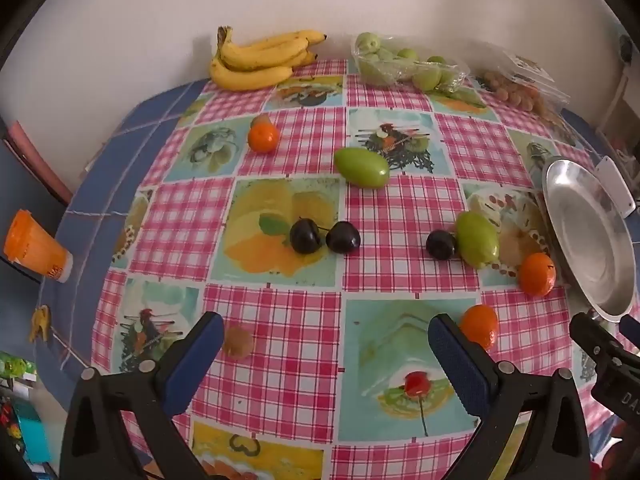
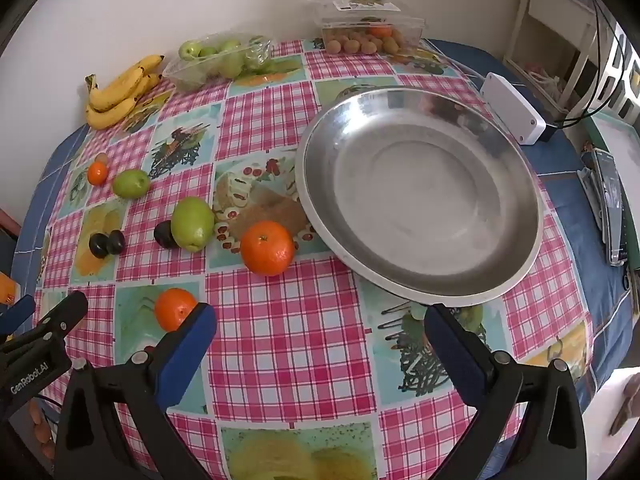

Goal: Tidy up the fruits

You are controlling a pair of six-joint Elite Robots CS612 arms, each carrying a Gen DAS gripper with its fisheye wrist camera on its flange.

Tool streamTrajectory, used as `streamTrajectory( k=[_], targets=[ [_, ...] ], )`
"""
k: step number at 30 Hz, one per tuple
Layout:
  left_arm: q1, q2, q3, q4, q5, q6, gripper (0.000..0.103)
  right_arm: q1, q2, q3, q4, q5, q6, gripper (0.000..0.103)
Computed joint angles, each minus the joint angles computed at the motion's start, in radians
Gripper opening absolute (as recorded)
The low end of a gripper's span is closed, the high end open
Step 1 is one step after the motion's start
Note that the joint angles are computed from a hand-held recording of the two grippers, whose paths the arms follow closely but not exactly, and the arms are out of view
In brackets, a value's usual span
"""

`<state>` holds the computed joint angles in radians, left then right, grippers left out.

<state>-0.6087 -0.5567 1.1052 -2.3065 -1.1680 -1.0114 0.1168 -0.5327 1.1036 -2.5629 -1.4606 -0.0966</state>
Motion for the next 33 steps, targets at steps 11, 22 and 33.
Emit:
streamTrajectory(
  k=[11, 22, 33],
  targets=[
    [-0.008, 0.007, -0.004, 0.005, 0.042, -0.019, 0.103, 0.003, -0.004, 0.007, -0.005, -0.015, -0.009, 0.103],
    [-0.005, 0.002, 0.000, -0.004, 0.035, -0.031, 0.103, 0.001, 0.004, -0.007, 0.004, -0.016, -0.018, 0.103],
    [-0.001, 0.003, 0.001, 0.006, 0.014, -0.045, 0.103, 0.006, 0.004, -0.009, 0.005, -0.018, -0.018, 0.103]
  ],
)
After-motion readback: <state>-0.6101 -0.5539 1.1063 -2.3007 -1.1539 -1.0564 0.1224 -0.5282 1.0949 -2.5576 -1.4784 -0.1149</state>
